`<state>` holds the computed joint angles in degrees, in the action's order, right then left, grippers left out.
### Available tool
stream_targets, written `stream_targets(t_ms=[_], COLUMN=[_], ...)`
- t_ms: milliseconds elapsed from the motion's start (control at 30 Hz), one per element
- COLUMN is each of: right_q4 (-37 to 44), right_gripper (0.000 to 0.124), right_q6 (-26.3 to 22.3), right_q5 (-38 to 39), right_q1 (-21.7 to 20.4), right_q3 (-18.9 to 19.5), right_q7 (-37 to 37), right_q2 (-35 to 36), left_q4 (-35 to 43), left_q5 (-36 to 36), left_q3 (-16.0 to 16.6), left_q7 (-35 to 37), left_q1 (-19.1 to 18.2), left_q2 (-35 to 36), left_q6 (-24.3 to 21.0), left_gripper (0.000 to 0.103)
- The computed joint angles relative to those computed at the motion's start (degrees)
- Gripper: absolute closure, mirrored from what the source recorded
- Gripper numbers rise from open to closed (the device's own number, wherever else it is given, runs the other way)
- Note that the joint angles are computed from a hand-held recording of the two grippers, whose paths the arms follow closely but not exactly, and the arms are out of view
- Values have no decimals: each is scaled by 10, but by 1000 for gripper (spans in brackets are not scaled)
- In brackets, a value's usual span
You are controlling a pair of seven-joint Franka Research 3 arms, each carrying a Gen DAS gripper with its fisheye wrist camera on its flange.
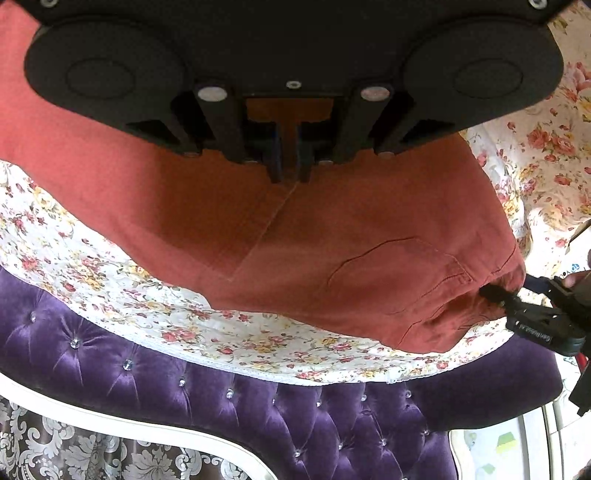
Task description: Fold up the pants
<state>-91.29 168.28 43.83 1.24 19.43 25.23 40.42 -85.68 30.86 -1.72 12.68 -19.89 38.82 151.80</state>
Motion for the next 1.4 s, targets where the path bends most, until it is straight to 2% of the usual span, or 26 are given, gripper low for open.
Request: stream_targets(t_ms=[267,300,333,367,400,533,567,633,667,700,767,800,867,900,933,1000,1033,1167,1233,1333,1400], right_q4=[-3,-3,-2,-2,-3,-6,-15,-37,-47,-55,-67,-72,-84,-90,-90,-79,-74,-73,-57,0,71], right_gripper=[105,105,105,105,105,105,105,105,105,105,105,105,105,104,104,105,106,105,105,104,104], right_q6=[5,5,5,5,5,1,20,53,56,47,15,5,41,49,38,-24,-39,-36,-46,-52,-85], right_q5=[5,6,6,7,8,12,27,64,79,86,74,70,107,106,101,109,123,224,234,210,140], right_q1=[-5,-6,-5,-5,-5,0,-10,-52,-68,-70,-38,-31,-38,-33,-28,-34,-36,-62,-52,-13,25], right_q3=[8,8,8,8,8,-1,17,77,98,100,58,49,71,69,62,53,50,71,52,1,-51], right_q7=[-5,-5,-4,-4,-3,18,1,-68,-94,-100,-62,-49,-113,-126,-123,-106,-106,-180,-164,-109,-9], right_q2=[1,1,1,1,0,-8,-12,-16,-20,-28,-43,-44,-43,-47,-50,-55,-56,-64,-61,-31,13], left_q4=[20,23,31,41,42,51,52,53,52,54,62,65,78,83,87,89,91,112,134,174,205], left_q5=[-10,-7,-2,8,20,67,81,106,118,129,147,156,169,175,180,193,201,227,231,236,236], left_q3=[13,18,24,31,37,48,48,48,47,45,40,38,34,32,31,30,30,27,23,21,22], left_q7=[-21,-27,-32,-36,-44,-66,-68,-75,-78,-80,-78,-75,-66,-62,-60,-62,-63,-49,-34,-7,13], left_q1=[7,3,-5,-14,-20,-43,-48,-56,-57,-59,-61,-63,-66,-68,-71,-76,-80,-95,-99,-111,-122], left_q2=[19,20,23,26,25,14,9,-4,-9,-13,-17,-19,-16,-15,-15,-19,-20,-23,-17,-2,14], left_q6=[33,29,13,-7,-7,-44,-52,-65,-67,-71,-78,-82,-93,-98,-104,-106,-107,-119,-125,-127,-137], left_gripper=[36,40,57,64,71,80,80,80,80,80,80,80,80,80,80,81,81,81,81,81,81])
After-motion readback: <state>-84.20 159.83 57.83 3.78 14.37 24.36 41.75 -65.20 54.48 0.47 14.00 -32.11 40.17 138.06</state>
